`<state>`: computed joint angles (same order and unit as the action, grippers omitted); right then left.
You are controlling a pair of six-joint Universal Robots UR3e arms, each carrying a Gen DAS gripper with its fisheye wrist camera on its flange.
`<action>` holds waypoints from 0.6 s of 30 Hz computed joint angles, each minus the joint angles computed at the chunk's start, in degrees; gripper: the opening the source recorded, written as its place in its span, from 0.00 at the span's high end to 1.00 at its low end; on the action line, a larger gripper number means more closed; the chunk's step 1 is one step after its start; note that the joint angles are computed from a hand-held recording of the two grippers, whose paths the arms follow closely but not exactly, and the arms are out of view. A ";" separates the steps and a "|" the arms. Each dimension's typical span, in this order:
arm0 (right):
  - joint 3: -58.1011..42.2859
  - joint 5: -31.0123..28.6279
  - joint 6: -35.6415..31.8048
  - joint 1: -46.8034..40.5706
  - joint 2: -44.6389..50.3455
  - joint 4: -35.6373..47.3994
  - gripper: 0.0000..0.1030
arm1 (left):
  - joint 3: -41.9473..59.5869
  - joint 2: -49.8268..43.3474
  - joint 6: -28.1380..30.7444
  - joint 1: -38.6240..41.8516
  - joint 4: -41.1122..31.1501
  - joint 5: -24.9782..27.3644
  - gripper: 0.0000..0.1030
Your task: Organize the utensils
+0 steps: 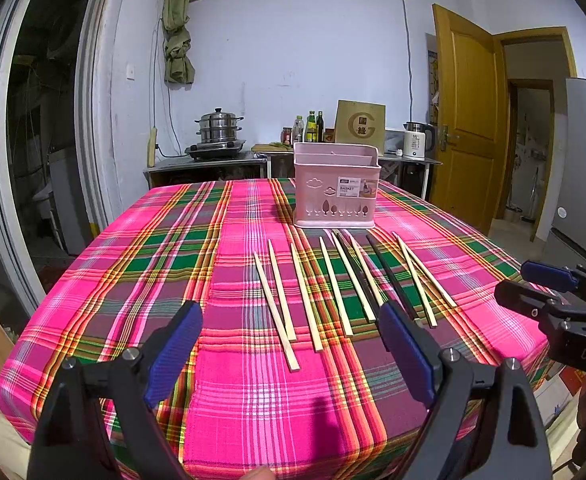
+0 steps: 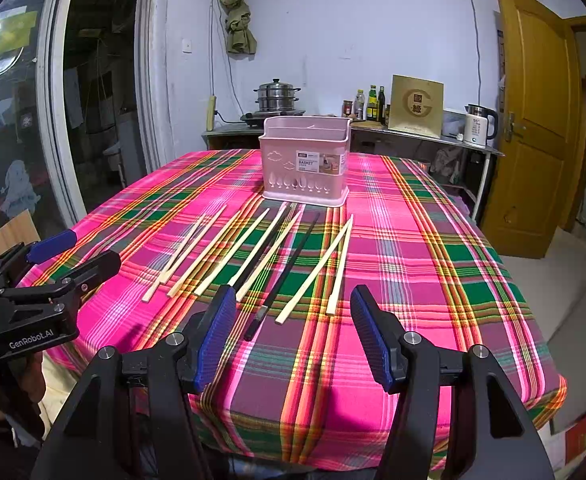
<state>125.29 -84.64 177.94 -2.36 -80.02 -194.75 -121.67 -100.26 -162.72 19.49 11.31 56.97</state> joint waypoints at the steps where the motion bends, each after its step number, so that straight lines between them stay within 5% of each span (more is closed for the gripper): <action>1: -0.03 -0.02 0.02 0.01 0.05 -0.01 0.42 | 0.03 0.02 -0.01 0.00 -0.12 -0.04 0.11; 18: -1.52 0.74 -0.08 -0.67 1.72 0.10 0.42 | 3.88 -2.06 -0.74 0.83 -5.92 -1.49 0.11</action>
<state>123.77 -83.90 177.86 -3.03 -78.29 -194.65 -117.79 -102.32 -163.46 20.32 5.40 55.47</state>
